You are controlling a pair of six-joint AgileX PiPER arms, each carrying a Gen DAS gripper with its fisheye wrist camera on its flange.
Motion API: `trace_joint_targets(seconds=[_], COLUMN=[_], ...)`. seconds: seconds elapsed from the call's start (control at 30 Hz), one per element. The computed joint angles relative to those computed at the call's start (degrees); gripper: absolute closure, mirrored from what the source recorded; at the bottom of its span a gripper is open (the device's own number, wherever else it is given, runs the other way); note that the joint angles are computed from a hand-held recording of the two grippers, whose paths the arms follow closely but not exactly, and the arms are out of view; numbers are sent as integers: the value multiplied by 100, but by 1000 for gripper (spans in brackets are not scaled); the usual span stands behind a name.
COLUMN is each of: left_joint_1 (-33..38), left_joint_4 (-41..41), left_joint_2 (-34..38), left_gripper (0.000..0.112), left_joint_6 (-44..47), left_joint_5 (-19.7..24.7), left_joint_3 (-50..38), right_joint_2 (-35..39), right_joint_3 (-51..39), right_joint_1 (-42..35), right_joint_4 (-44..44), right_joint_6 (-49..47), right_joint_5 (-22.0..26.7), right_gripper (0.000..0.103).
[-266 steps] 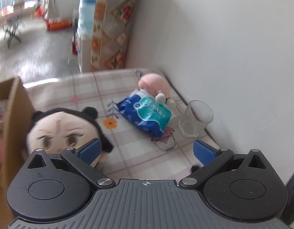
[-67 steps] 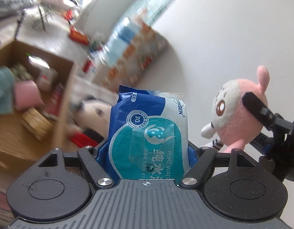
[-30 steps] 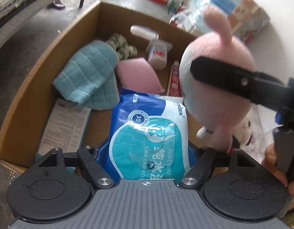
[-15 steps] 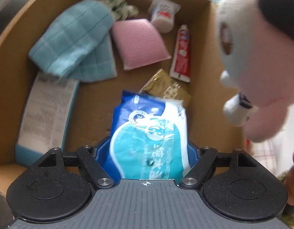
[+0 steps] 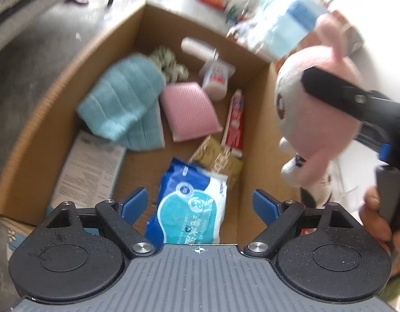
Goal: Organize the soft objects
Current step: 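Open the left gripper releasing the wipes pack into the box, then lower the pink plush into the box with the right gripper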
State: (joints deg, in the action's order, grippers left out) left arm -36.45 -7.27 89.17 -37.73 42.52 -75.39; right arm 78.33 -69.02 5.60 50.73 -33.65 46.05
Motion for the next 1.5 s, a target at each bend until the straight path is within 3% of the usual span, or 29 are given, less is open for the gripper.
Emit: trace_joint_targets(seconds=[0.23,0.33,0.57,0.63,0.77,0.87,1.07,1.13,1.27,1.5], left_joint_1=[-439,-614,-1314,-1413,-1437,-1459,-1394,-1345,-1194,-1126], left_joint_4=[1742,2491,4751,5101,5388,5625,5830,5813,5748,5733], left_joint_2=[-951,-1116,-1429,-1542,-1818,-2059,-2411,-2431,-2494,-2509], left_gripper=[17,15,12,11,11,11,11,11,11,11], left_joint_6=[-1788,-2486,-4559,-4898,-5225,-5502,-5754,-5787,-5770,-5744], left_joint_5=[-772,-877,-405,-347,-304,-166,-23,-27,-181,-316], left_joint_3=[893,1109,1486,1648,1961,2161,2438,2481,2571,2620], right_joint_2=[143,292,977,1225,1558,1605,1621,1748,1953,1764], right_joint_3=[-403,-659,-1299,-1501,-1550,-1514,-1611,-1671,-1670,-1581], right_joint_1=[-242,-174,305,437,487,835,2142,2464,2999,2976], right_joint_4=[328,161,-1014,-1329,-834,-877,-2808,-3424,-4629,-4481], right_joint_6=[97,451,1811,2092,1966,1401,575,448,1012,1124], right_joint_5=[109,0,-238,-102,470,590,564,784,920,637], right_gripper=[12,12,12,12,12,12,10,9,9,9])
